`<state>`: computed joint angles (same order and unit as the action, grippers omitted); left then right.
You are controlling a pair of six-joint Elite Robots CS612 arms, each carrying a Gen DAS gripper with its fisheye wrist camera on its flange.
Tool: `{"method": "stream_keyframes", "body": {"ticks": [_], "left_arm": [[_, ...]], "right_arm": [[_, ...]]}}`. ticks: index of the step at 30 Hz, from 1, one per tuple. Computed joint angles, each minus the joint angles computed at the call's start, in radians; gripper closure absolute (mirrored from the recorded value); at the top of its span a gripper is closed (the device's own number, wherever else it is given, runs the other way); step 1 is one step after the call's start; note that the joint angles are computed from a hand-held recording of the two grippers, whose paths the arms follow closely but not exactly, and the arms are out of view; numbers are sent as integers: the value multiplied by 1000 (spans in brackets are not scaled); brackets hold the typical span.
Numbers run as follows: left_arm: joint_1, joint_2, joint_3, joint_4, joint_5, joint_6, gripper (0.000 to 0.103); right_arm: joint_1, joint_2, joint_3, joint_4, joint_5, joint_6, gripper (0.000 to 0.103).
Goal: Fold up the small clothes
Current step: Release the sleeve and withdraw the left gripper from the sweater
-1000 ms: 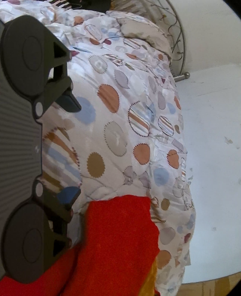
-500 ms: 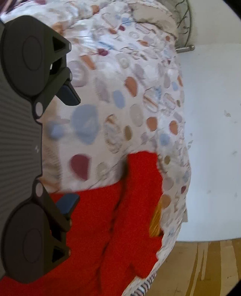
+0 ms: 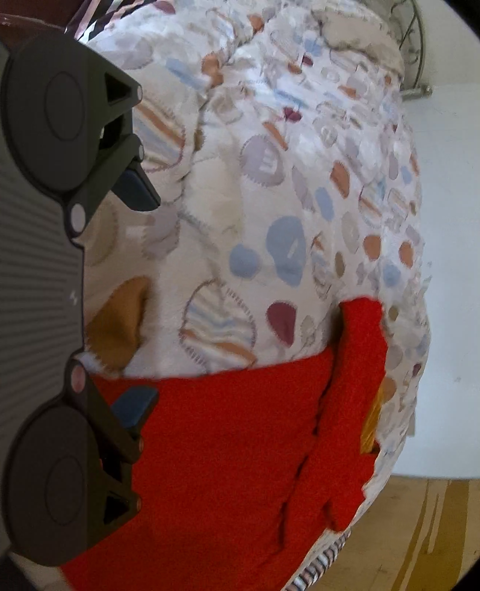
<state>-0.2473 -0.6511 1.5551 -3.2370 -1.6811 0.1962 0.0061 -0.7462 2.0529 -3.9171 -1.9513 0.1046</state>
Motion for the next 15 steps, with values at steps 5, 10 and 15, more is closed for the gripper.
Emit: {"method": "stream_keyframes", "body": {"ticks": [5,10,15], "left_arm": [[3,-23,21,36,-88,1,0],[-6,-38,46,18,-140,38,0],[-18,-46,64,11,-160,84,0]], "right_arm": [[29,14,18,-116,61,-204,0],[68,37,1,-93,61,-436,0],[101,70,-26,-76,-7,-607,0]]}}
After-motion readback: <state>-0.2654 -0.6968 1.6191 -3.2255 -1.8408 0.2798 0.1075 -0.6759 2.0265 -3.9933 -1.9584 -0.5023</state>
